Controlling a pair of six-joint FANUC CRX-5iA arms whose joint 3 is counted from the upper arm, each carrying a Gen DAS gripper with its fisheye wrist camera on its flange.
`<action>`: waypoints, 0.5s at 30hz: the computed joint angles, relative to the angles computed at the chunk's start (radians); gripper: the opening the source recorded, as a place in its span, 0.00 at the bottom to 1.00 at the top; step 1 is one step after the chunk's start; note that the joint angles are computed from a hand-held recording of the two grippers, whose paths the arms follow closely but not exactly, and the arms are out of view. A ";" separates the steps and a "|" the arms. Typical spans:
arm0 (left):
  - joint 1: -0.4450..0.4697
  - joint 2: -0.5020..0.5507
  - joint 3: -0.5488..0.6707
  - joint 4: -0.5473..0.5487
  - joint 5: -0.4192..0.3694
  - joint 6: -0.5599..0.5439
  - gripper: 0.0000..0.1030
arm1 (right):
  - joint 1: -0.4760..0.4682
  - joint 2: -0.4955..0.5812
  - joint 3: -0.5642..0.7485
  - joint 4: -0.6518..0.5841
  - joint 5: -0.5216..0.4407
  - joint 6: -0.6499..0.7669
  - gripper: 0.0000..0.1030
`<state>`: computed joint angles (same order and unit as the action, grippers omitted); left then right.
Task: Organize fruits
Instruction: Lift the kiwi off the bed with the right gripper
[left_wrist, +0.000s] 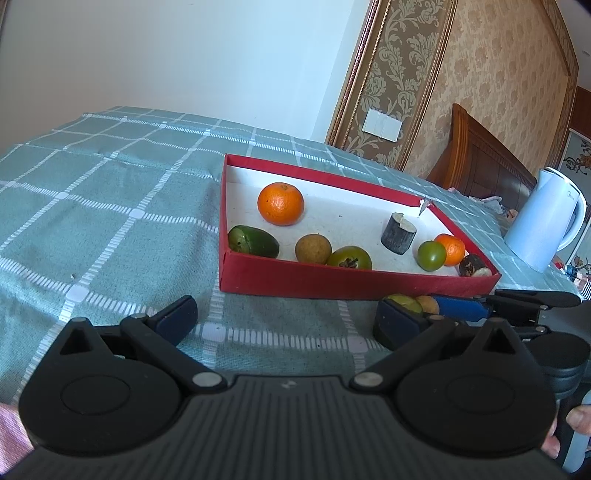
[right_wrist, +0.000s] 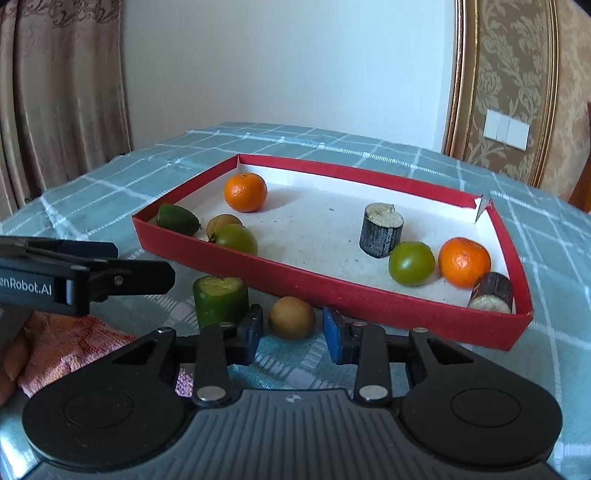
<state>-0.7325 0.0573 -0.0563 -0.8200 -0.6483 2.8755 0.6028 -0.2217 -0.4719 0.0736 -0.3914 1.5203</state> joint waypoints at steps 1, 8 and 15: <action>0.000 -0.001 -0.001 0.000 0.001 0.002 1.00 | 0.004 -0.003 -0.013 0.034 0.011 -0.039 0.33; 0.000 -0.001 -0.001 -0.001 0.001 0.003 1.00 | -0.007 -0.021 -0.040 0.058 0.050 -0.105 0.32; 0.000 -0.002 -0.003 -0.002 0.004 0.006 1.00 | -0.006 -0.002 -0.010 0.040 0.003 -0.083 0.33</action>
<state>-0.7322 0.0553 -0.0595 -0.8221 -0.6444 2.8811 0.5973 -0.2235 -0.4819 0.1137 -0.3888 1.4368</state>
